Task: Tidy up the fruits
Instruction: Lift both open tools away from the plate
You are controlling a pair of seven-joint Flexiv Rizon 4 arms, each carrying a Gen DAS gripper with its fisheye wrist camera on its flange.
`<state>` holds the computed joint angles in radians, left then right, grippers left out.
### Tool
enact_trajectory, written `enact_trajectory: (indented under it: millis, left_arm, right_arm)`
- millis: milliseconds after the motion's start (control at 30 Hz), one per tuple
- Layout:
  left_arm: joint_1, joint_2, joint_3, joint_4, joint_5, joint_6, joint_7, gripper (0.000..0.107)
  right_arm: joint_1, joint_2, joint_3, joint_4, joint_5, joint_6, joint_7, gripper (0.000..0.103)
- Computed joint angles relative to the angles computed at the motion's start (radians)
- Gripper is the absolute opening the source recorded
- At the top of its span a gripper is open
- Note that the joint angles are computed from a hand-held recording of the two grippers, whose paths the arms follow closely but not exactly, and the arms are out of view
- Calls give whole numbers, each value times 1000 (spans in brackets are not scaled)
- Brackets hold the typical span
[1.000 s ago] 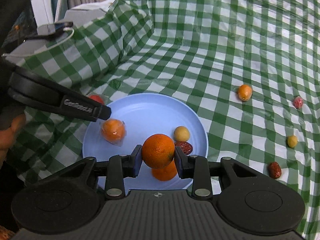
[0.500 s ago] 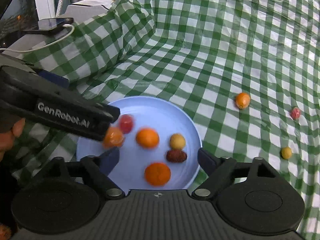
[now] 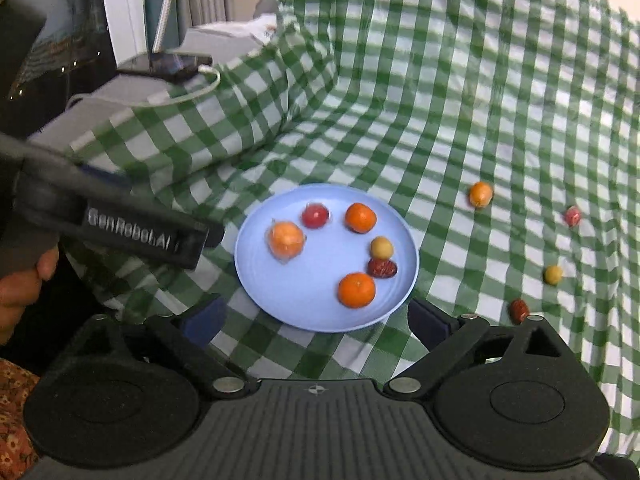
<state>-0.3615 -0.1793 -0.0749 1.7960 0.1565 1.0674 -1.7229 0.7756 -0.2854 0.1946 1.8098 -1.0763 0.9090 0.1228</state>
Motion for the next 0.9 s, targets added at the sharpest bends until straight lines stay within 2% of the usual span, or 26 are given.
enact_trajectory:
  millis: [367,900]
  left_arm:
    - [-7,85,-13,70,52,36,-64,103]
    - [5,98,-27,72,47,45,-64,103]
  right_arm:
    - [23,53,34,32,-77,-91,70,99]
    - [23,56,47,26,-93,-116,70,99]
